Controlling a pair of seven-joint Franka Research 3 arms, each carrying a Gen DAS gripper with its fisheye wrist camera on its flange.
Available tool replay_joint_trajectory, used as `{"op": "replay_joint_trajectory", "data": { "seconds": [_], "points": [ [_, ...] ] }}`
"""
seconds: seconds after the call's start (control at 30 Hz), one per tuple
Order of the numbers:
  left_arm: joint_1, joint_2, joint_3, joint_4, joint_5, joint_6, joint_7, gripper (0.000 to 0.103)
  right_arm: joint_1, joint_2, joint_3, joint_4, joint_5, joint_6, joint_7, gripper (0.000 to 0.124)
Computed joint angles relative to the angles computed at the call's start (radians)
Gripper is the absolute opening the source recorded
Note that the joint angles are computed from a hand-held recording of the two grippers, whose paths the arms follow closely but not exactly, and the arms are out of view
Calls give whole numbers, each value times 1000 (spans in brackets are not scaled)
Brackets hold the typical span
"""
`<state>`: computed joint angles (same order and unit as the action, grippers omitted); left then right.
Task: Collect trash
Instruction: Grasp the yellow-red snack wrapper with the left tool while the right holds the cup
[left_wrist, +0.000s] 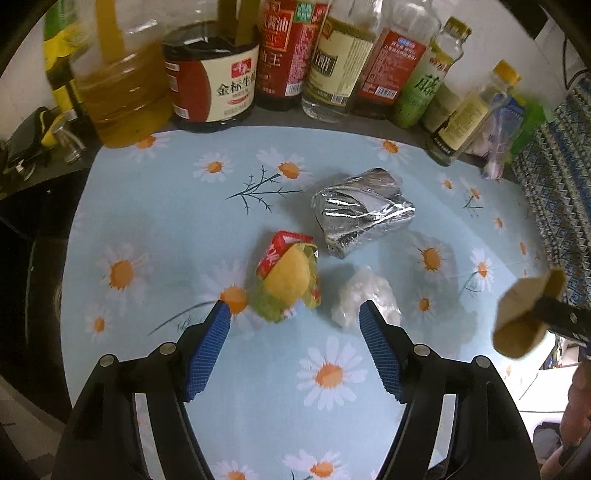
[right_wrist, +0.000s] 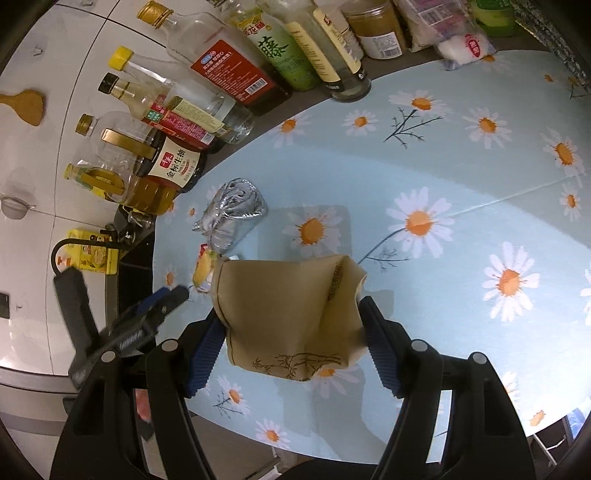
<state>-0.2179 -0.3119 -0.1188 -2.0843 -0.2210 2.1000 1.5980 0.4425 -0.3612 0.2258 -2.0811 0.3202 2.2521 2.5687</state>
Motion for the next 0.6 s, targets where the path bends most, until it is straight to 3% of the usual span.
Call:
{"op": "replay_joint_trajectory", "data": {
  "seconds": [0.6],
  "points": [
    [23, 188, -58, 151, 144, -70, -82, 70, -2, -77, -21, -101, 66, 14, -75, 71]
  ]
}}
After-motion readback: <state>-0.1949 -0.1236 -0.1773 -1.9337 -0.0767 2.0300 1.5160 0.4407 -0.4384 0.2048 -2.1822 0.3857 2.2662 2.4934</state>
